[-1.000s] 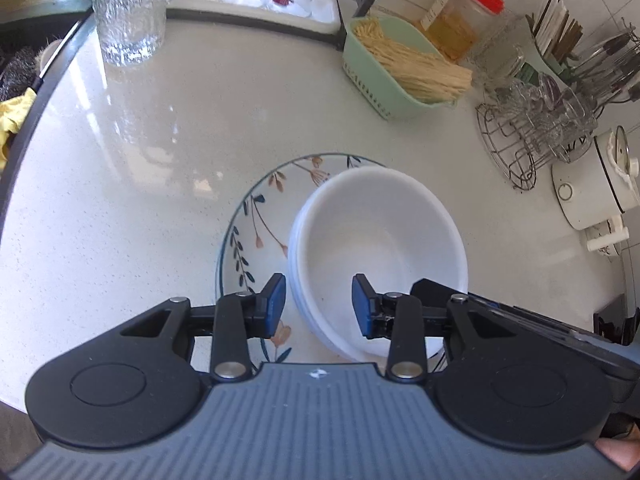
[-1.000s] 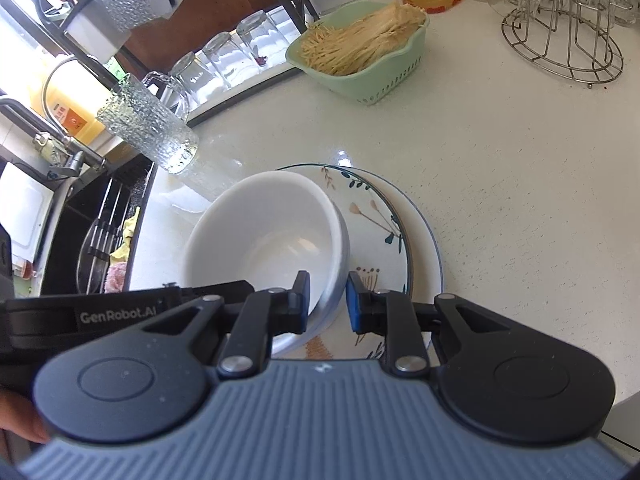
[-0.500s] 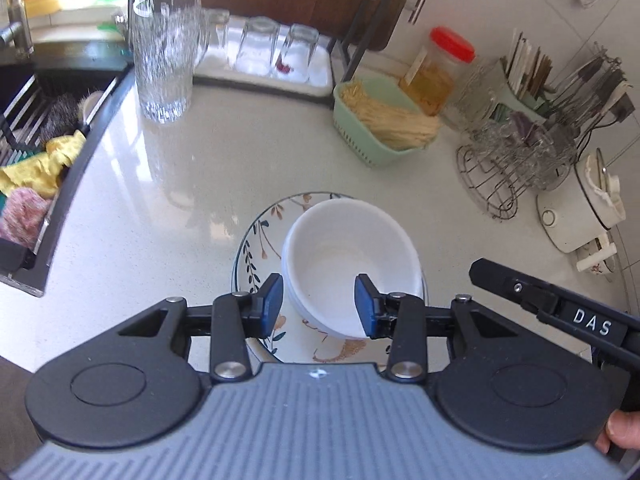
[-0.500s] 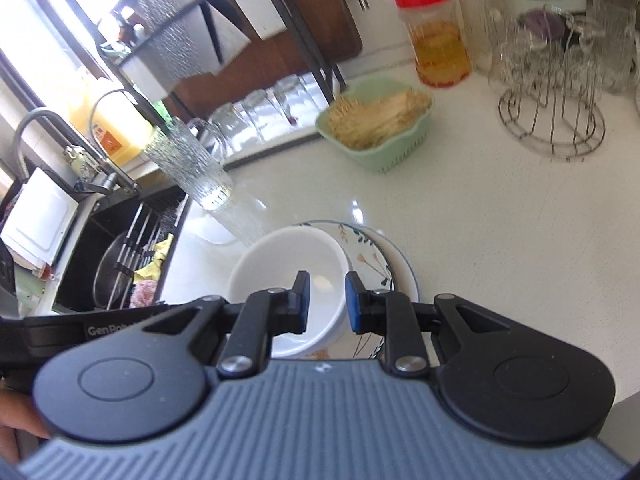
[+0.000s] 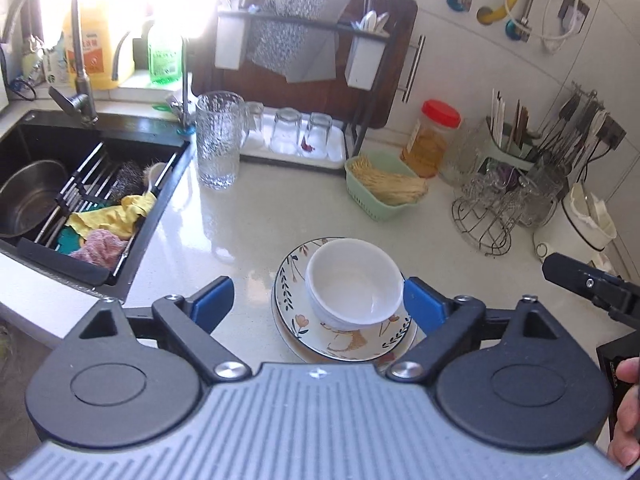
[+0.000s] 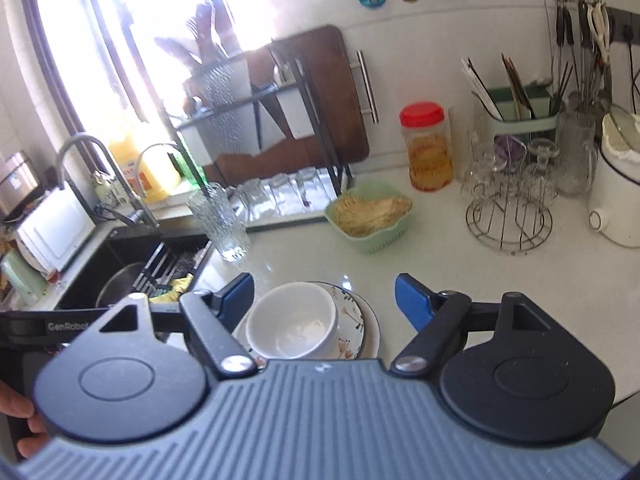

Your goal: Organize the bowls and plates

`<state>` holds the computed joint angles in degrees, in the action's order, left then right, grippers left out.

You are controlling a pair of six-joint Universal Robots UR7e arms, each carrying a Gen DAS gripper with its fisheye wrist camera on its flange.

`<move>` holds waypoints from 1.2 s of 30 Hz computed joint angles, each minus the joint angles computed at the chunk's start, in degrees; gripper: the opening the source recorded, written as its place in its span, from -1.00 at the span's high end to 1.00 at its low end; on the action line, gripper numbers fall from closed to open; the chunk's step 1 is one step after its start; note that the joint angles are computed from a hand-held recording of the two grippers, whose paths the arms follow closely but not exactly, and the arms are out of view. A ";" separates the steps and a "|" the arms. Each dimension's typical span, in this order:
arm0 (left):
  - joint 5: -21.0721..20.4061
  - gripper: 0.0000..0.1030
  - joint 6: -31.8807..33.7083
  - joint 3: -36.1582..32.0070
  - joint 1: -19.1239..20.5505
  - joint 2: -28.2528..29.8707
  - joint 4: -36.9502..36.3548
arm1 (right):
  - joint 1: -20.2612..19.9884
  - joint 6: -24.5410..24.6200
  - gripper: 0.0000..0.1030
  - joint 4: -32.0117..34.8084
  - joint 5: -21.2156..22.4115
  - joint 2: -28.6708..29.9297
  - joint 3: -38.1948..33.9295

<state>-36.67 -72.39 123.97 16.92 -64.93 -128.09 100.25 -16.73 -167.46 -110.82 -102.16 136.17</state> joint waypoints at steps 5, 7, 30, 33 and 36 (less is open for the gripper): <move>1.10 -0.88 -9.54 0.03 -5.58 -2.12 10.38 | 1.95 -1.86 -0.98 -1.18 -2.00 -3.58 2.24; 1.08 -0.88 -12.78 0.04 -7.52 -2.52 13.88 | 1.78 -1.43 -0.98 0.84 -1.18 -5.44 2.79; 0.08 -0.88 -22.16 0.04 -16.60 -3.44 27.67 | 6.64 1.85 -0.98 5.88 -5.78 -15.78 9.10; -0.31 -0.88 -18.71 1.52 -16.40 -4.00 24.31 | 8.50 4.47 -0.98 5.30 -8.18 -15.53 9.52; -0.27 -0.88 -18.92 2.36 -16.12 -4.67 24.70 | 10.57 5.14 -0.98 4.47 -10.55 -15.43 10.23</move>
<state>-36.94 -91.31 126.34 0.80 -69.60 -103.39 110.82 -11.59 -162.98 -121.37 -117.59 146.40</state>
